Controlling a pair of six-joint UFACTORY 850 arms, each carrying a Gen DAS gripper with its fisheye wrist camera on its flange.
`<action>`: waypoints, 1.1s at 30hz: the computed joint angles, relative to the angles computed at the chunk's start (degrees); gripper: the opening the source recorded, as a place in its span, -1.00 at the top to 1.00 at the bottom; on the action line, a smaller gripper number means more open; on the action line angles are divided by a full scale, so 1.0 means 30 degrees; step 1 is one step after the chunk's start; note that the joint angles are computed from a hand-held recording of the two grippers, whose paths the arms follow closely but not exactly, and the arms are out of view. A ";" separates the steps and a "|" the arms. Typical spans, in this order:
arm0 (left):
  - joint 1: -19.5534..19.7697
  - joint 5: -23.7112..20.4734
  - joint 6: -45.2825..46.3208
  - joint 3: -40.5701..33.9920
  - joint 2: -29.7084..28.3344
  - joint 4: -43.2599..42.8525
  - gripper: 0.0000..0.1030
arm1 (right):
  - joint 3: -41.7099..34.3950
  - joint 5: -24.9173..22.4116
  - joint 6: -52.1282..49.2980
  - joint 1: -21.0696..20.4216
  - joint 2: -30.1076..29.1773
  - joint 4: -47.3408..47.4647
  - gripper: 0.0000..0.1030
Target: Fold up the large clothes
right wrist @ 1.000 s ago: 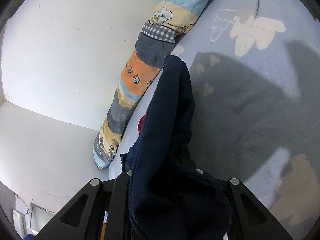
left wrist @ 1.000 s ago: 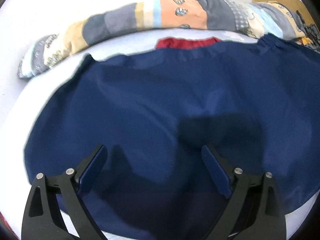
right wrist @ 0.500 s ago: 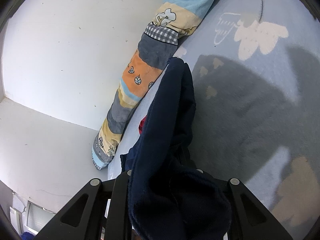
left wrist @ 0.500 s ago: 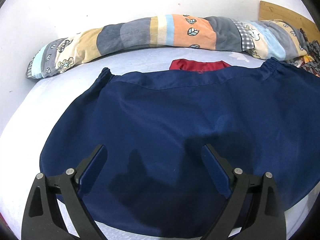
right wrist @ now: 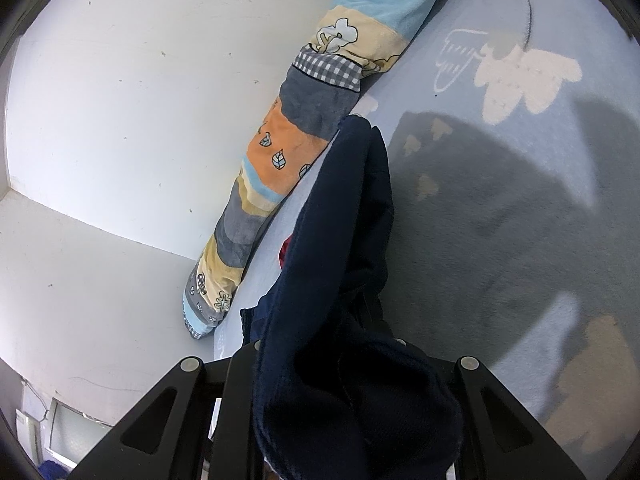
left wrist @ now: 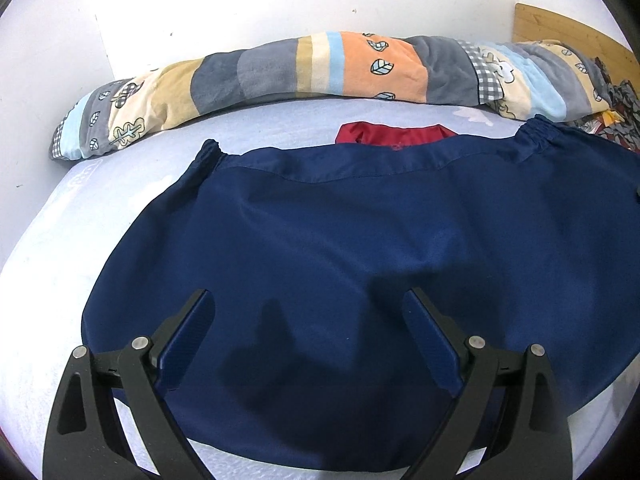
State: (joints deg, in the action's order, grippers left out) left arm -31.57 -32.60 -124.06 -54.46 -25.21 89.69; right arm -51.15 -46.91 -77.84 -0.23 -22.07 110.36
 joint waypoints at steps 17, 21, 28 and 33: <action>0.0061 -0.0109 0.0285 0.0397 0.0412 -0.0053 -0.86 | -0.0062 0.0330 -0.0419 0.0342 0.0105 0.0480 0.57; 0.0341 0.0011 0.0252 0.0941 0.0966 -0.0021 -0.86 | -0.0081 0.0573 -0.0526 0.0522 0.0289 0.0557 0.57; 0.1881 0.0002 -0.1309 0.3348 0.3796 0.0055 -0.86 | 0.0155 0.2664 -0.1240 0.2006 0.1505 0.1853 0.57; 0.3600 -0.0283 -0.1960 0.5844 0.6887 0.0050 -0.86 | -0.0956 0.7938 -0.2330 0.5376 0.2275 0.3950 0.56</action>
